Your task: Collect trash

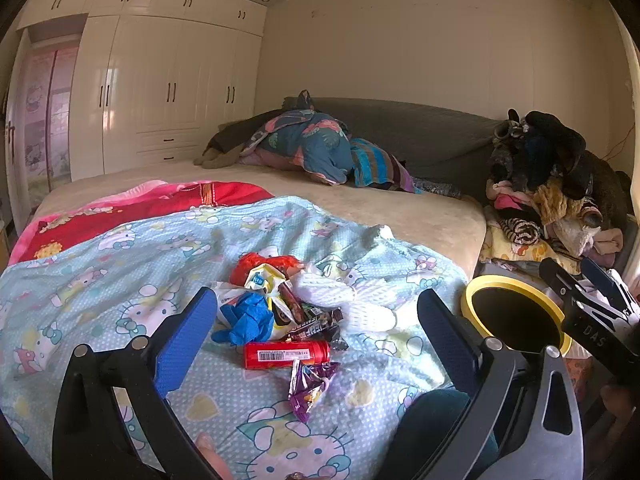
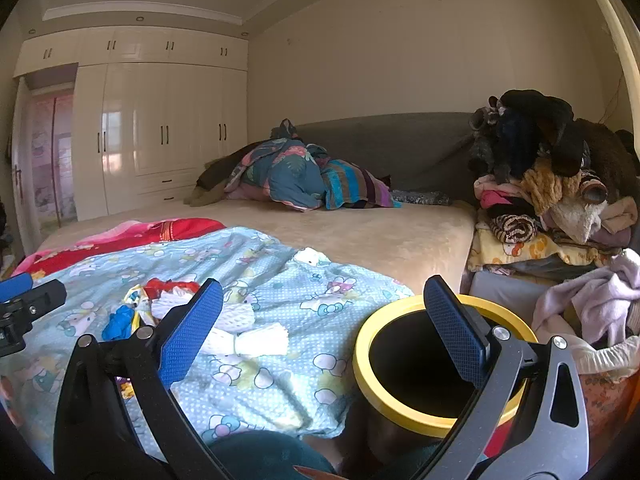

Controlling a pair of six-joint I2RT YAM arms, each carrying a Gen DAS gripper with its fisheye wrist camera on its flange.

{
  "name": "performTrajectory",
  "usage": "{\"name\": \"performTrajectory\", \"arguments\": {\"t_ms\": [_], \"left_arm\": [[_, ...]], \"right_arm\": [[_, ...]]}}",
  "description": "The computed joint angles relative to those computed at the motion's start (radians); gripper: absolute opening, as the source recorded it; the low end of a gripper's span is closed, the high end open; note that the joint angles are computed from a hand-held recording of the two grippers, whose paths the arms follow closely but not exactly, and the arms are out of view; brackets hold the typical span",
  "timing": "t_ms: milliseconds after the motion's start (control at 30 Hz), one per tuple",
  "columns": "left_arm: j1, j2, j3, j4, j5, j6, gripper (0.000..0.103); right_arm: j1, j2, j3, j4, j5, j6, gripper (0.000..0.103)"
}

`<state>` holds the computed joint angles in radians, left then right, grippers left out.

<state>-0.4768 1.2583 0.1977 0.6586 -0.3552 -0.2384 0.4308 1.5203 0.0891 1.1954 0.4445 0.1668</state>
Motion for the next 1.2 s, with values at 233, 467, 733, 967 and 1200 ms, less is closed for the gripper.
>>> {"name": "performTrajectory", "arguments": {"t_ms": [233,467,733,967,1200], "left_arm": [[0.006,0.004,-0.002,0.008,0.006,0.003,0.097],[0.004,0.006,-0.005,0.013,0.004,0.002,0.097],[0.005,0.009,-0.004,0.014,0.005,0.002,0.097],[0.009,0.018,-0.007,0.026,0.011,0.003,0.097],[0.000,0.015,-0.005,0.017,0.002,-0.001,0.097]], "right_arm": [[-0.007,0.001,-0.001,0.003,-0.008,-0.003,0.093],[-0.003,0.006,-0.002,0.012,-0.005,-0.003,0.093],[-0.001,0.006,0.002,0.001,-0.005,0.001,0.093],[0.001,0.005,0.003,-0.001,-0.004,0.001,0.093],[0.002,0.007,0.004,-0.001,-0.005,0.001,0.093]]}}
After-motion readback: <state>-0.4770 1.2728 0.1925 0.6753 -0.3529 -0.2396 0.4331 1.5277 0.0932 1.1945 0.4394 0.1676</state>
